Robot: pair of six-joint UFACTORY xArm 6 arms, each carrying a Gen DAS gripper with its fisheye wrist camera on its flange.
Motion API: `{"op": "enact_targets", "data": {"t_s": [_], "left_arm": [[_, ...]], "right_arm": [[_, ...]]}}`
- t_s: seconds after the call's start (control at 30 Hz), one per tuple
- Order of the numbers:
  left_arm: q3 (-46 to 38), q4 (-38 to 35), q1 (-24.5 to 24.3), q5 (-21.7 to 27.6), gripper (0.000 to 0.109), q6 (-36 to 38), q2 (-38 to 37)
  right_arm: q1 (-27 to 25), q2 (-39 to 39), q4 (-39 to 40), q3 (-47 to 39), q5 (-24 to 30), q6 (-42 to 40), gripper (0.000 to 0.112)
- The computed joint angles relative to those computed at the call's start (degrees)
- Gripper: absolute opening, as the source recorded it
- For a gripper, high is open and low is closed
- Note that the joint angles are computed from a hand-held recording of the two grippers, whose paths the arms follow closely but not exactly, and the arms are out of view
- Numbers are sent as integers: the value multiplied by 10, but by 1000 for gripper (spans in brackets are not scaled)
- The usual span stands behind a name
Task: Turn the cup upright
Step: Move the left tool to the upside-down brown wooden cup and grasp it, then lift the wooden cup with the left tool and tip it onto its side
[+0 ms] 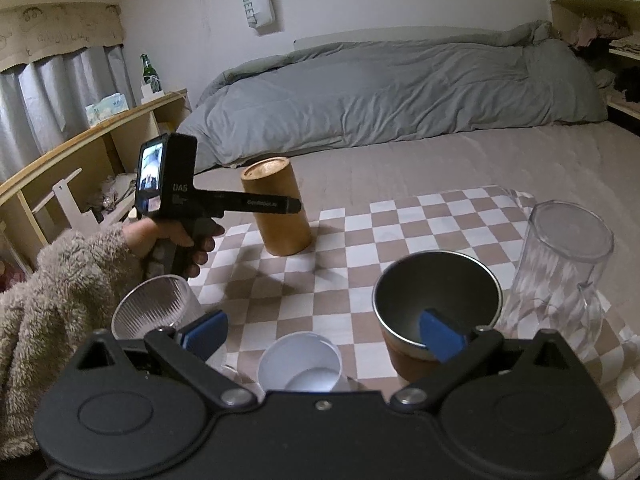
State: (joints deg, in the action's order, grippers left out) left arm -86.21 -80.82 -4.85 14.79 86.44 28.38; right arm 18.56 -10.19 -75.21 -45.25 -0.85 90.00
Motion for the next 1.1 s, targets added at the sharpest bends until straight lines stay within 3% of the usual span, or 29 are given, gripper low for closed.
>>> {"op": "enact_targets", "data": {"t_s": [0.6,0.73,1.0,1.1], "left_arm": [[260,-14,83,-4,71,8,-217],[331,42,114,5,71,-36,-283],[449,244,176,34,71,-190,-407],[477,295,190,41,71,-214,-440]], "right_arm": [[27,-44,-169,4,30,160,103],[37,-54,-185,9,43,176,103],[56,-62,-192,13,67,175,103],[69,-63,-195,13,81,172,103]]}}
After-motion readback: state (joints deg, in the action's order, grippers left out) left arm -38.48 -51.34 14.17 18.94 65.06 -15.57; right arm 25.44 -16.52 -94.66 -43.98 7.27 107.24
